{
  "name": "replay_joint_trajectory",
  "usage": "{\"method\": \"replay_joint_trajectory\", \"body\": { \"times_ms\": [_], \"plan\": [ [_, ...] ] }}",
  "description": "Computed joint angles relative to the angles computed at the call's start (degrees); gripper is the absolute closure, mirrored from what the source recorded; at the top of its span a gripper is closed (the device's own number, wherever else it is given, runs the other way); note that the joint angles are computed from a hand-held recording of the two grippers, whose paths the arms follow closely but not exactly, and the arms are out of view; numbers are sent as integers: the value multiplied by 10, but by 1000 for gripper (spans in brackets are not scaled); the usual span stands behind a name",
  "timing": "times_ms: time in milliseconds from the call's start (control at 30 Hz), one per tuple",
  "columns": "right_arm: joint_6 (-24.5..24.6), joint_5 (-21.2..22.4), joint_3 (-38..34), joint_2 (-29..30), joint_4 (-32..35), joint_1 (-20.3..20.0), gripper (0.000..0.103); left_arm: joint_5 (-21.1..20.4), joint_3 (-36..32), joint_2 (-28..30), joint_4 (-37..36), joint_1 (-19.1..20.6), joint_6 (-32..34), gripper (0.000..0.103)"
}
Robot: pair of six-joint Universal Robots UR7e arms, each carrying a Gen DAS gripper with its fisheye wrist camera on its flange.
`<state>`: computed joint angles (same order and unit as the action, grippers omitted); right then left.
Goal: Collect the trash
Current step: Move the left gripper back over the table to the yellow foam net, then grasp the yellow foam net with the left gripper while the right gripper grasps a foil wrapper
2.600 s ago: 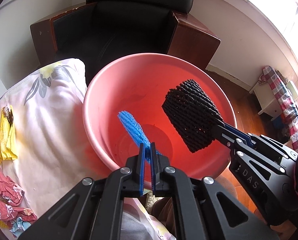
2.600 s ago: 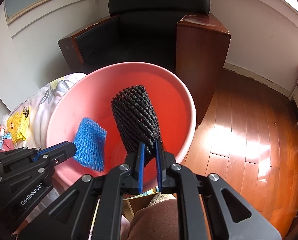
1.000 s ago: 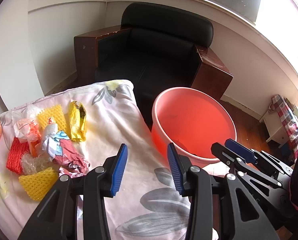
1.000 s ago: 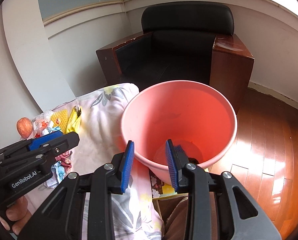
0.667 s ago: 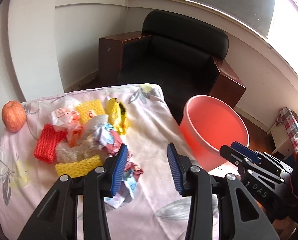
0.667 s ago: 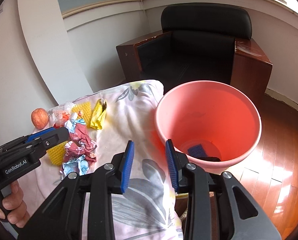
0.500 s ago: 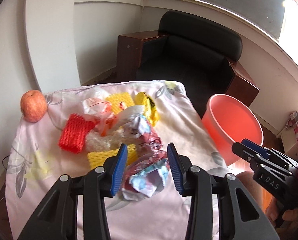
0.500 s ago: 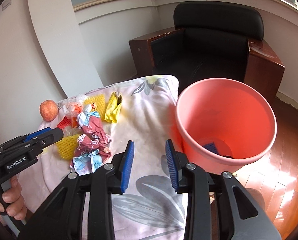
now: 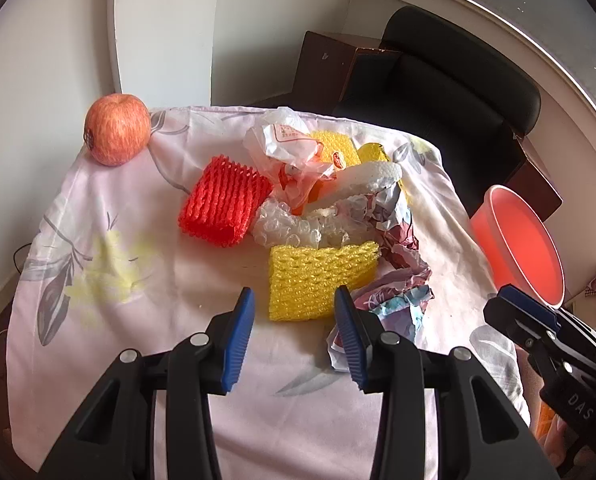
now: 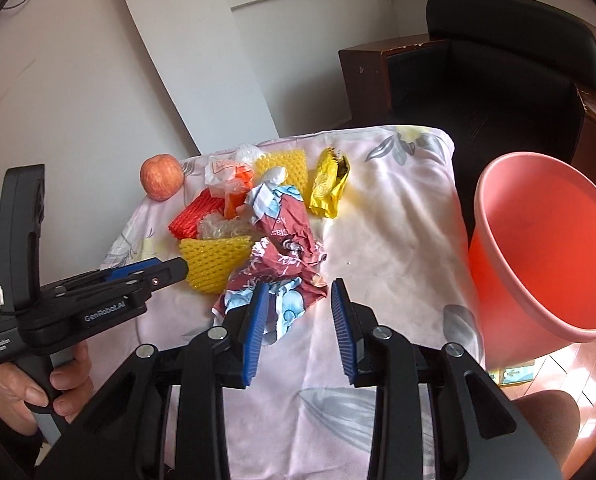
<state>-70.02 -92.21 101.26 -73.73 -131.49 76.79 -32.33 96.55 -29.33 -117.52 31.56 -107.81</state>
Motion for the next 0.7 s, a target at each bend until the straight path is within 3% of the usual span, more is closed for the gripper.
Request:
{"method": "replay_joint_trajectory", "body": {
  "times_ms": [333,367,500,700],
  "plan": [
    [9,-15,-15,17,7,3,70,-3,-15,24,-76,38,80,59],
    [9,-15,-18,19,9,3,70,-5,-13,25,-91,42,92,60],
    [14,-15,-29,28,25,10,70,-13,2,24,-151,46,131,87],
    [18,-16,-30,35,35,16,70,-14,32,14,-190,29,135,93]
  ]
}}
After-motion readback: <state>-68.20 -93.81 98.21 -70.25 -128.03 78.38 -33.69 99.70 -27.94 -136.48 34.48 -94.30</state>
